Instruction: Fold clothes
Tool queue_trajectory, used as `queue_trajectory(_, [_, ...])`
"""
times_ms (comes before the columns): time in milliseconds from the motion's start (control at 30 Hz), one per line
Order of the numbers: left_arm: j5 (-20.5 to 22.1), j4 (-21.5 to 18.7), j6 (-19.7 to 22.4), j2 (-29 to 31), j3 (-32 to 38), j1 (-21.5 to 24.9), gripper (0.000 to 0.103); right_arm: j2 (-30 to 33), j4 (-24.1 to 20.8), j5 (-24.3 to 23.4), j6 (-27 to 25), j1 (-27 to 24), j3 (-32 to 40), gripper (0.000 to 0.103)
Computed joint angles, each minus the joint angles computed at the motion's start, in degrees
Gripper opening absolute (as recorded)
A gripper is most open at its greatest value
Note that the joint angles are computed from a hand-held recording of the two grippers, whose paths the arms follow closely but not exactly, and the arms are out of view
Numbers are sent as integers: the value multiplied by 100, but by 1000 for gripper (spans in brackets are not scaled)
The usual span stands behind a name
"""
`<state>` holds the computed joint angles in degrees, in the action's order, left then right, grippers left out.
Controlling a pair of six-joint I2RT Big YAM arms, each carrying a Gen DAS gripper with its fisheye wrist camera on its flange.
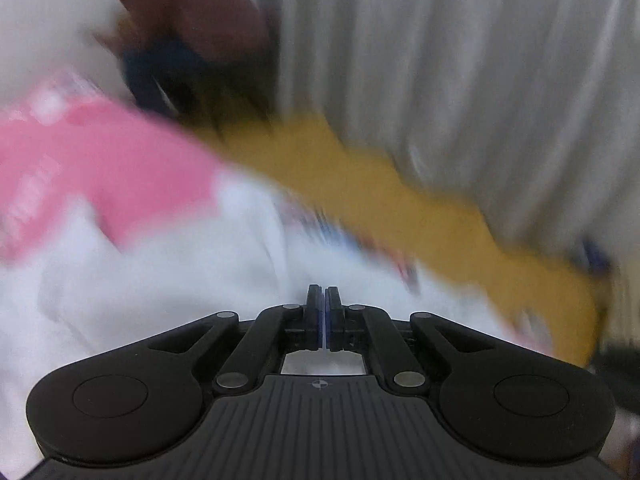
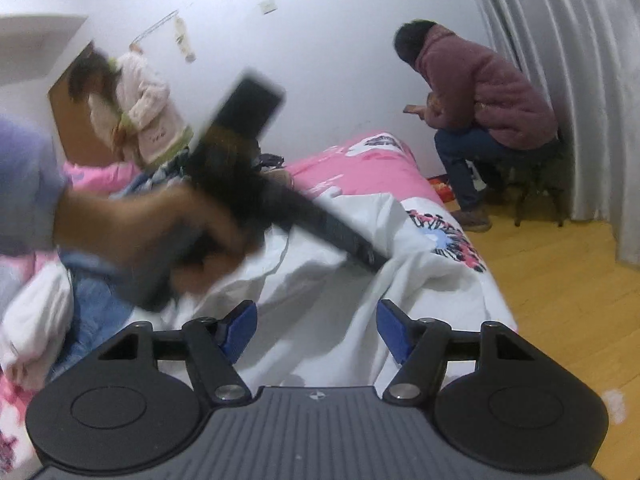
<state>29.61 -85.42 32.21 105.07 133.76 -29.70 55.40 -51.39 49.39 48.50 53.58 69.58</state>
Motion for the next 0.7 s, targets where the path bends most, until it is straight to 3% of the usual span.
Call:
queue_trajectory(33, [-3,308,-334,-71,-124,-5,1,2,31,-13,-5,-13,-1,70])
queue_trajectory(67, [-27,328,-474,-20,-69,-20,1,-8,105,-91,14,-56,-23,70])
queue_trajectory(100, [-63,60,-509,168,267,-30,1,-16,176,-168,37,-97,-43,70])
queue_trajectory(133, [-163,-131,-436,278,474,-42,1,-24,246,-245,61,-138,-63,70])
queue_trajectory(167, [-314,-77,-310,253,392,-80,1,3,181,-255,91,-140,-46,70])
queue_trajectory(267, [-613,375,228,-30,-164,-153,1,129,-193,-190,166,-99,58,70])
queue_trajectory(467, [-406,59,214,257,184,-175,1,182,-260,-590,215,-219,116,70])
queue_trajectory(600, [-632,-3,387,321,136,-218,2,311,-665,-772,337,-241,225,70])
queue_trajectory(700, [-430,-316,64,554,489,-121,2,352,-738,-858,297,-293,254,70])
